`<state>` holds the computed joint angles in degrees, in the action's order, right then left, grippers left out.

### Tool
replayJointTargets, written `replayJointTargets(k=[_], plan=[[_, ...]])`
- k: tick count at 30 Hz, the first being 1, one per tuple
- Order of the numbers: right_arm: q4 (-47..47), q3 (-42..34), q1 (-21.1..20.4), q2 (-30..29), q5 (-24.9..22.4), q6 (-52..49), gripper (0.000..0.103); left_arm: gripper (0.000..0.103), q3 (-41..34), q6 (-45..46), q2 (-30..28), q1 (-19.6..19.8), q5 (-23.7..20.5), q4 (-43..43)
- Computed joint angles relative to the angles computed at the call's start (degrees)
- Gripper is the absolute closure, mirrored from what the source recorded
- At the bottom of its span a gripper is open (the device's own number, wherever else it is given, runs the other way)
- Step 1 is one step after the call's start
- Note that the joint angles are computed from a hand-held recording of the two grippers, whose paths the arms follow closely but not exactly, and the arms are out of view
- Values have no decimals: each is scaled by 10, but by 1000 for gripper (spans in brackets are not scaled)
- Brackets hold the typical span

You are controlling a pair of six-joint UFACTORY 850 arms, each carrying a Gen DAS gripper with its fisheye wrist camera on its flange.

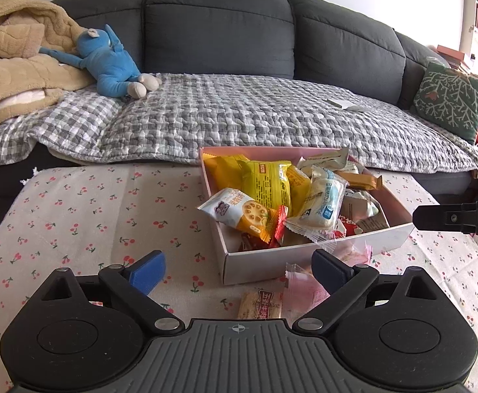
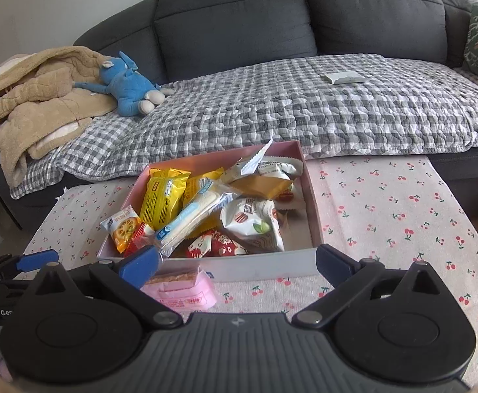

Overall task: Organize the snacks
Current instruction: 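Withdraw both tools from the box toward the biscuit and pink cake, then grasp the brown biscuit pack with the left tool while the right grasps the pink cake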

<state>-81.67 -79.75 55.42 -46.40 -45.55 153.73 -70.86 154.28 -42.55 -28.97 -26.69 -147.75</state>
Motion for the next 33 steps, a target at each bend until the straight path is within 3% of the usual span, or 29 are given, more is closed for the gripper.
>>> replayJointTargets(k=[12, 18, 30, 33], plan=[[-31, 5, 10, -22, 36, 38, 0, 2, 26, 27, -2, 7, 14, 7], [-33, -23, 3, -44, 53, -38, 0, 2, 10, 17, -29, 5, 24, 30], [-175, -10, -24, -50, 97, 28, 1, 4, -18, -9, -63, 1, -13, 50], [-204, -11, -30, -52, 104, 41, 3, 10, -21, -1, -66, -1, -16, 47]])
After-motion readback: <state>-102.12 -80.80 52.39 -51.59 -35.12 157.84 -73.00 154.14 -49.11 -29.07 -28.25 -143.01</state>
